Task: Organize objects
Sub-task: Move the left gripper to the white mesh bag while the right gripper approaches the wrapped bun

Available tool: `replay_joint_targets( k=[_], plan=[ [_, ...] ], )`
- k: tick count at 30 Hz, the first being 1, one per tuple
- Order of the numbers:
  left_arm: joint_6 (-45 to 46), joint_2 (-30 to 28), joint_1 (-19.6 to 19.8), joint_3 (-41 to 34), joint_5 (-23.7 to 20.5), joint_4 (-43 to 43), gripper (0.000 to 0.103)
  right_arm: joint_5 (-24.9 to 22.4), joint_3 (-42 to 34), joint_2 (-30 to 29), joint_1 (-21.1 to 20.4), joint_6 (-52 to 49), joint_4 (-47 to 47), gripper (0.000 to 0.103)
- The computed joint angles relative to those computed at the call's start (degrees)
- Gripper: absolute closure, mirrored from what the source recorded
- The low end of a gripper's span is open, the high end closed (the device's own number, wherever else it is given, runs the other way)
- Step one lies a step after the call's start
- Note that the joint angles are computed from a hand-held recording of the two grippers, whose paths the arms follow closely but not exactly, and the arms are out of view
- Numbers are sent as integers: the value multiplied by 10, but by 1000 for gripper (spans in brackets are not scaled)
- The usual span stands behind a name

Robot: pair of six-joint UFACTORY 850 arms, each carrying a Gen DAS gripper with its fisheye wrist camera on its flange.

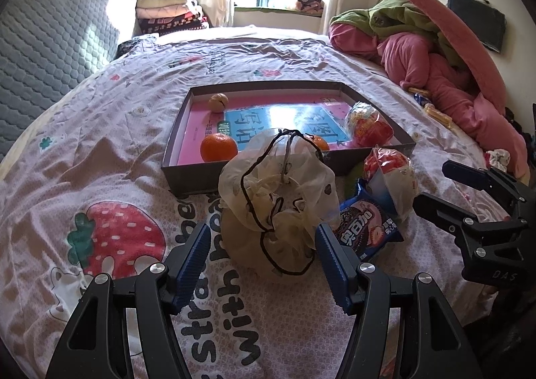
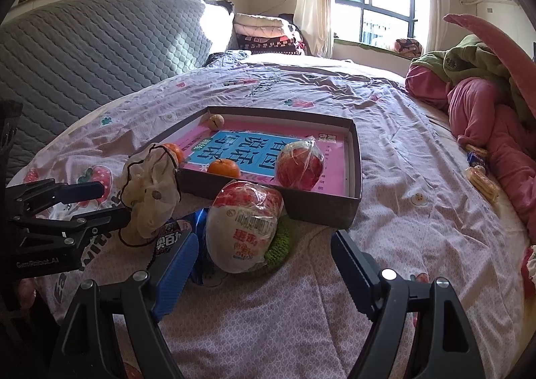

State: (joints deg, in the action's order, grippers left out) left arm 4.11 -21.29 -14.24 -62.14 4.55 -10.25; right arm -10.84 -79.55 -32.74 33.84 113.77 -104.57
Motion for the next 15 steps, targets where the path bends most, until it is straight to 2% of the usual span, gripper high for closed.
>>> replay_joint_targets(
  k=[3, 6, 9, 12, 15],
  plan=[
    [-5, -4, 2, -3, -4, 2, 37, 0, 2, 1, 0, 10, -11, 22],
    [-73, -7, 4, -6, -9, 67, 37, 1, 1, 0, 0, 13, -13, 22],
    [-75, -11, 6, -11, -12, 64, 37, -2, -2, -2, 1, 8, -7, 22],
    [-51, -15, 6, -18, -15, 35, 37, 2, -8, -7, 1, -14, 19, 22],
    [14, -20, 6, -24, -17, -38, 37, 3, -17, -13, 2, -47, 56, 22]
  ],
)
